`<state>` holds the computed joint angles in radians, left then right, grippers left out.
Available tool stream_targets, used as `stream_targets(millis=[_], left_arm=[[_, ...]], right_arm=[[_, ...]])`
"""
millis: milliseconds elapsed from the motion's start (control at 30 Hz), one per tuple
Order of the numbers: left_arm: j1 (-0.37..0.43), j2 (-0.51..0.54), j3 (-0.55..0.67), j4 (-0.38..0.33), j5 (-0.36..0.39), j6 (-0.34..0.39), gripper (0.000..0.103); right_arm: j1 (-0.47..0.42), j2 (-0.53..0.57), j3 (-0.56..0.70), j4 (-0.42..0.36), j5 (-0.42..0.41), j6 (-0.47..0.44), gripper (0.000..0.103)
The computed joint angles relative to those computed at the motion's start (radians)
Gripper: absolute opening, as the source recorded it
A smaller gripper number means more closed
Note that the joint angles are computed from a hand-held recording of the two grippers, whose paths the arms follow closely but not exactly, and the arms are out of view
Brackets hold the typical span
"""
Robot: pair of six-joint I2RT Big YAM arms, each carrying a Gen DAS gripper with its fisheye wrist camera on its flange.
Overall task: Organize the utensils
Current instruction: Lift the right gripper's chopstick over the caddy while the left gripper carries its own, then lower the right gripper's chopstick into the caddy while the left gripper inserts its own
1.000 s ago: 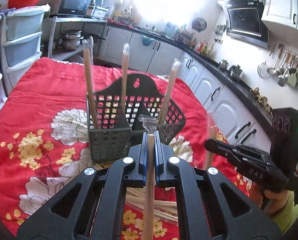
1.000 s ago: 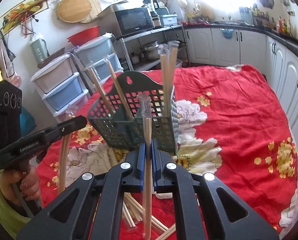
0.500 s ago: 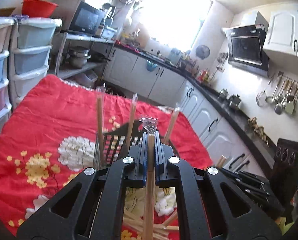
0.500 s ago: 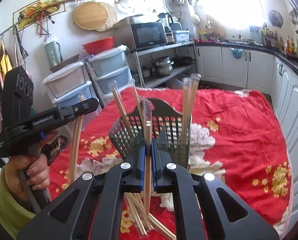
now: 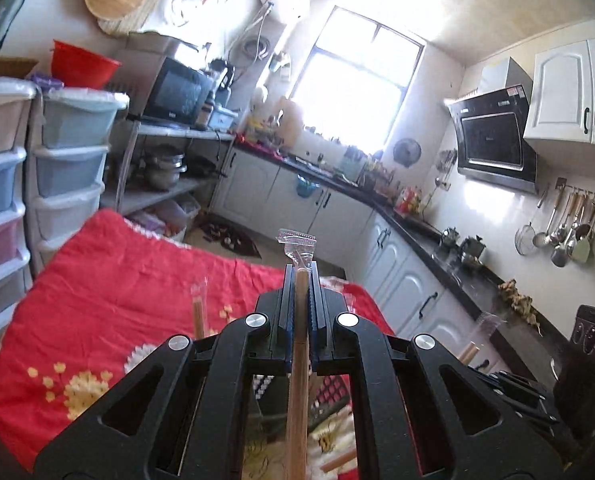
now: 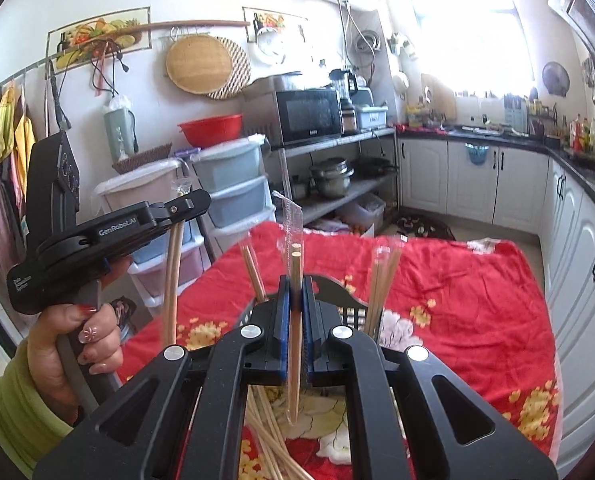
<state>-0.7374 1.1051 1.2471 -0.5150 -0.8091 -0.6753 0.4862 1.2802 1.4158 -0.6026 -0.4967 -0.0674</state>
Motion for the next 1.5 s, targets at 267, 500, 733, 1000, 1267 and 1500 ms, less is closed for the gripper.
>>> stream_targets(millis=[267, 500, 733, 1000, 1267, 1500], left_arm=[[0.022, 0.018, 0.040, 0.045, -0.034, 0.055, 0.003], [0.036, 0.032, 0.062, 0.088, -0.066, 0.108, 0.003], [0.056, 0.036, 0.063, 0.157, -0.103, 0.154, 0.003], [0.093, 0.055, 0.051, 0.241, -0.150, 0.206, 0.003], [0.127, 0.070, 0.020, 0.325, -0.165, 0.242, 0.003], [0.147, 0.080, -0.002, 0.374, -0.164, 0.261, 0.003]], right_arm=[[0.000, 0.004, 0.039, 0.036, 0.016, 0.005, 0.006], [0.000, 0.008, 0.062, 0.080, 0.026, 0.011, 0.006], [0.001, 0.018, 0.078, 0.122, 0.035, 0.022, 0.006], [0.007, 0.035, 0.103, 0.160, 0.060, 0.039, 0.006], [0.004, 0.057, 0.116, 0.182, 0.074, 0.057, 0.006], [0.017, 0.077, 0.123, 0.181, 0.110, 0.060, 0.006]])
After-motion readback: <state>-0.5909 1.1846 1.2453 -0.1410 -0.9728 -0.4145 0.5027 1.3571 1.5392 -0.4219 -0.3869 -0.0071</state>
